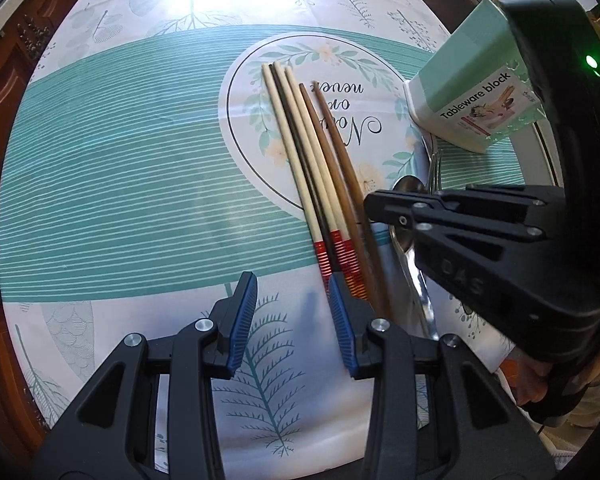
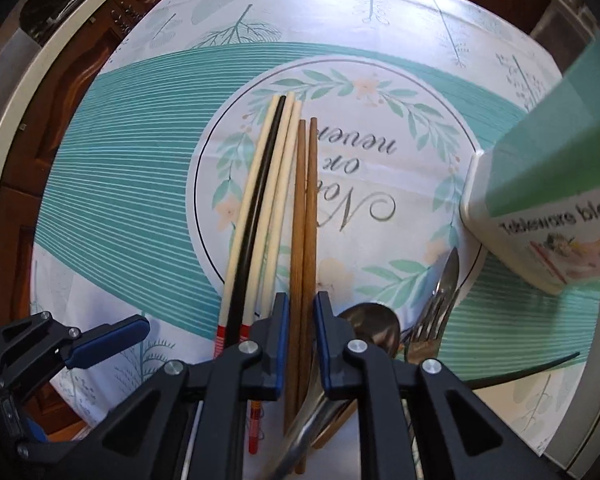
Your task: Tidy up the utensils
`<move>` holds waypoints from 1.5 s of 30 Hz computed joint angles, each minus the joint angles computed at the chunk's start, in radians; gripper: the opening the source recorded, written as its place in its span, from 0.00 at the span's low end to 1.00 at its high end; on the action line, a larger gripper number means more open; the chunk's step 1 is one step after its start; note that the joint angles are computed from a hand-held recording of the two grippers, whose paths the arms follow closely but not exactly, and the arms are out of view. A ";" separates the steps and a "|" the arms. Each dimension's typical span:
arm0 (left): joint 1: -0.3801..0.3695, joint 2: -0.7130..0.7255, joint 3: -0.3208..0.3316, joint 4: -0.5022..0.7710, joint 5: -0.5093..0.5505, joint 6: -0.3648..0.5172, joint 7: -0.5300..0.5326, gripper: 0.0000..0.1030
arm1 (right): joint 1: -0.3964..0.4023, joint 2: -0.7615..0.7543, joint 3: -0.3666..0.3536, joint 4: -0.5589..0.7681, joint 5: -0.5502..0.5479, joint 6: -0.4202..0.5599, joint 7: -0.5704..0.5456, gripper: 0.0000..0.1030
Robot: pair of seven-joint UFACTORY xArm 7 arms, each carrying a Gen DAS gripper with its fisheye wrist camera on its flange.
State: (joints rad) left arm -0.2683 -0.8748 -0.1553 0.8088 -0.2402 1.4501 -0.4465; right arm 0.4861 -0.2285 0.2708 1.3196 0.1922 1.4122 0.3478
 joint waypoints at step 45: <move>-0.014 0.105 -0.061 0.110 0.114 0.067 -0.096 0.03 | -0.063 -0.490 -0.206 -0.462 0.441 -0.191 -0.209 0.00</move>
State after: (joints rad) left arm -0.2823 -0.7694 -0.2158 0.9183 -0.1263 1.5169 -0.5424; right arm 0.4231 -0.7181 0.0643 0.8572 0.6328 1.2210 0.1393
